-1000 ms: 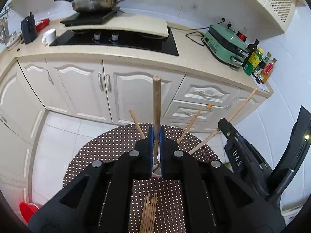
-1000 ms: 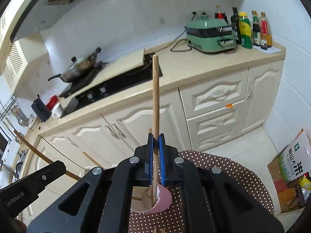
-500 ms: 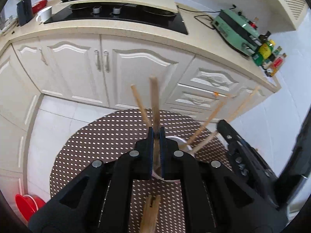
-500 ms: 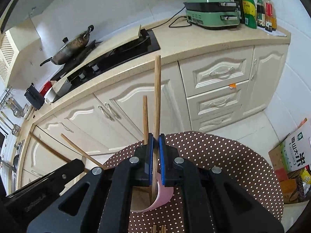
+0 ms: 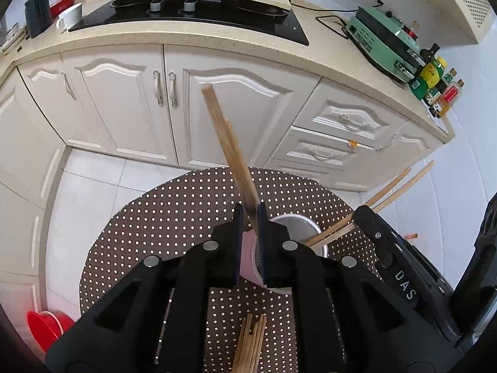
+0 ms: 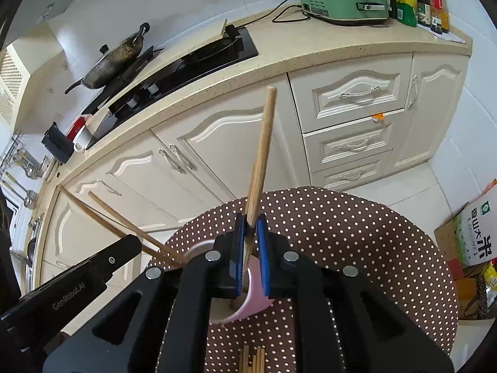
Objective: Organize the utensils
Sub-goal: 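Open both grippers to release the chopsticks into the pink cup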
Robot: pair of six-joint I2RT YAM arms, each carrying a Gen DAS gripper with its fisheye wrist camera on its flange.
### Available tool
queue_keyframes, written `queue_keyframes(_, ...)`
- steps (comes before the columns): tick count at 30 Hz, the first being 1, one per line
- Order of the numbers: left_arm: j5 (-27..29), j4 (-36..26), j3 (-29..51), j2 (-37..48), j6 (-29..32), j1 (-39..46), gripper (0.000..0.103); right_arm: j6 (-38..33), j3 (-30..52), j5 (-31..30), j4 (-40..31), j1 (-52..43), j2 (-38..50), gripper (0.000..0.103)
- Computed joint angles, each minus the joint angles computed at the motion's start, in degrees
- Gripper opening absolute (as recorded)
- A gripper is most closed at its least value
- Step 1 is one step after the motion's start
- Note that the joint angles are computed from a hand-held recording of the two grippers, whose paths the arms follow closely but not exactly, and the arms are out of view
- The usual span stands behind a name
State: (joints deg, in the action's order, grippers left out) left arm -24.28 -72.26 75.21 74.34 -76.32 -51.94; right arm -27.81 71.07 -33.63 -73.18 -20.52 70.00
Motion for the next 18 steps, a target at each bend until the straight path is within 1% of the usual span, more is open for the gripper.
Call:
queue_keyframes(1, 0.0, -0.1, 0.0, 0.0, 0.0, -0.3, 0.010, -0.8, -0.1, -0.1, -0.4, -0.5, -0.1, 0.013)
queue_keyframes(2, 0.2, -0.2, 0.0, 0.0, 0.1, -0.5, 0.010, -1.6, 0.1, -0.2, -1.0, -1.1, -0.1, 0.018)
queue_keyframes(3, 0.4, -0.2, 0.0, 0.1, 0.1, -0.7, 0.010, -2.0, 0.3, -0.2, -1.6, -1.6, 0.1, 0.026)
queue_keyframes(4, 0.7, -0.9, 0.3, 0.3, -0.6, -0.9, 0.010, -2.2, 0.6, -0.3, -2.0, -2.0, 0.2, 0.032)
queue_keyframes(5, 0.8, -1.3, 0.4, 0.3, -1.2, -1.1, 0.010, -2.3, 0.9, -0.6, -2.5, -2.9, 0.3, 0.041)
queue_keyframes(6, 0.7, -1.3, 0.3, 0.1, -1.6, -1.5, 0.010, -2.8, 1.2, -1.1, -3.0, -3.7, 0.3, 0.044)
queue_keyframes(7, 0.7, -1.4, 0.3, -0.1, -1.9, -1.7, 0.010, -3.4, 1.5, -1.4, -3.5, -4.3, 0.5, 0.046)
queue_keyframes(9, 0.9, -2.0, 0.5, 0.0, -2.3, -2.4, 0.015, -4.6, 2.0, -1.3, -4.5, -5.3, 0.7, 0.050)
queue_keyframes(11, 0.4, -2.7, 0.7, 0.1, -2.7, -3.3, 0.025, -5.1, 2.7, -1.3, -5.4, -6.0, 1.0, 0.052)
queue_keyframes(13, -1.4, -3.9, 1.3, 0.2, -3.8, -4.7, 0.059, -6.4, 3.4, -1.5, -6.5, -7.0, 1.2, 0.054)
queue_keyframes(14, -3.8, -5.4, 2.1, 0.6, -5.5, -6.2, 0.060, -7.1, 3.8, -1.7, -7.0, -7.5, 1.1, 0.054)
queue_keyframes(15, -5.0, -7.0, 3.2, 1.3, -6.3, -7.1, 0.060, -7.7, 4.1, -1.8, -7.3, -7.9, 1.0, 0.056)
queue_keyframes(18, -4.8, -7.9, 3.9, 1.4, -6.1, -7.5, 0.060, -8.8, 4.9, -2.1, -8.1, -8.9, 0.9, 0.060)
